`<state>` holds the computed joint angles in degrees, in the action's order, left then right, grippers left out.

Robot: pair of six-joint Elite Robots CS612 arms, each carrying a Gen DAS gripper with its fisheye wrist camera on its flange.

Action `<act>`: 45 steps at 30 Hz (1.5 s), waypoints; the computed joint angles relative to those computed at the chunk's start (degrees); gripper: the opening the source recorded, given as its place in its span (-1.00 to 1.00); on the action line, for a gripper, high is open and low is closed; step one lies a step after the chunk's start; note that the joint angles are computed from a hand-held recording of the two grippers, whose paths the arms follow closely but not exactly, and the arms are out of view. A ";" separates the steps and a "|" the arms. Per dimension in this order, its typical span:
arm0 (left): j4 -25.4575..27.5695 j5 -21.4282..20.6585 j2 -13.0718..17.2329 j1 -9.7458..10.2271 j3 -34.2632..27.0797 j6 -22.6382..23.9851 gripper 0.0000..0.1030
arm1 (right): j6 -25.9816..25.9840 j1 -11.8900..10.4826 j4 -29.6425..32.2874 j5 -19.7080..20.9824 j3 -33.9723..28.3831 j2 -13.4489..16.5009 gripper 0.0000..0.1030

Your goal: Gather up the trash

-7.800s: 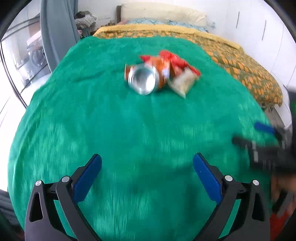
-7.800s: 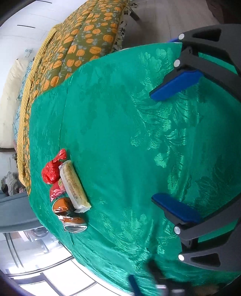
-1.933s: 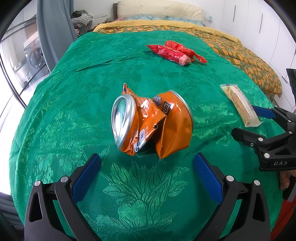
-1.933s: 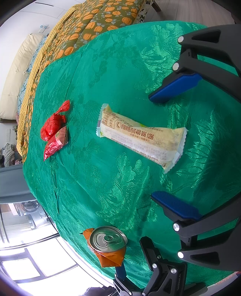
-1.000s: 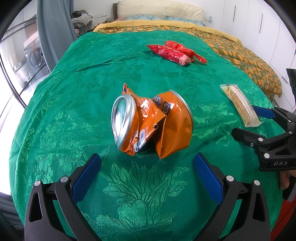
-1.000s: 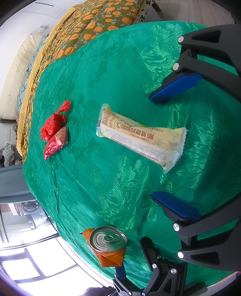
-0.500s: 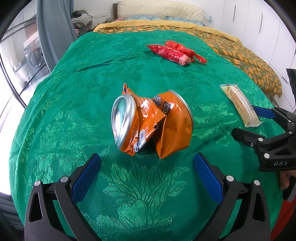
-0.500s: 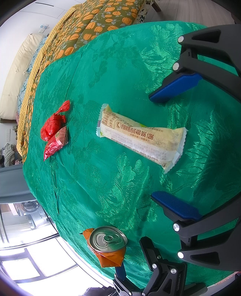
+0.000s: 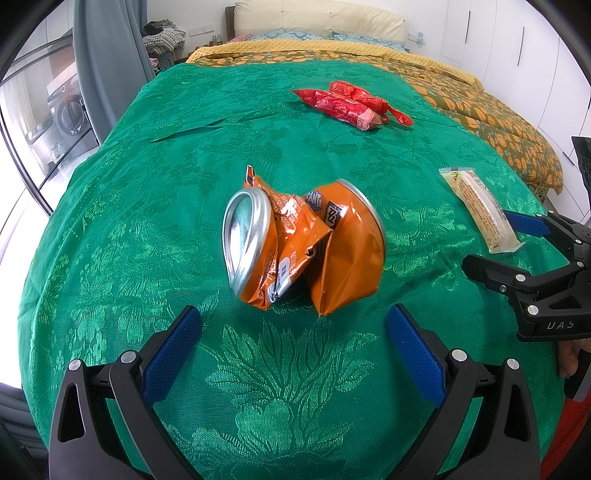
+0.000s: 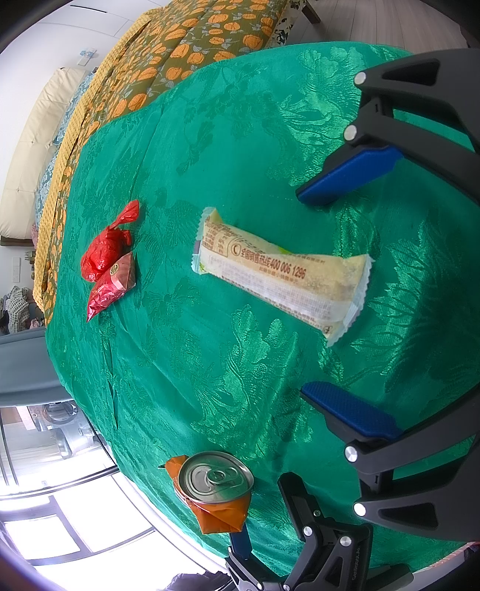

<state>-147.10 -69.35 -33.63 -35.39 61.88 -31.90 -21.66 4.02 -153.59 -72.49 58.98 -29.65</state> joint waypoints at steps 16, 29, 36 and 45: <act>0.17 0.10 0.02 -0.01 -0.09 -0.36 0.92 | -0.01 0.00 -0.02 0.03 0.04 -0.02 0.82; -14.89 -8.03 -4.49 1.28 8.29 -1.15 0.91 | 4.75 -3.33 -1.82 8.72 3.99 -2.99 0.80; -0.42 -0.98 -0.16 0.48 -2.02 4.07 0.91 | 7.00 -0.74 13.01 5.82 -6.20 -0.11 0.59; -5.28 3.17 -1.32 -0.22 0.54 7.70 0.07 | 5.45 -1.55 6.13 5.47 0.80 -3.58 -0.72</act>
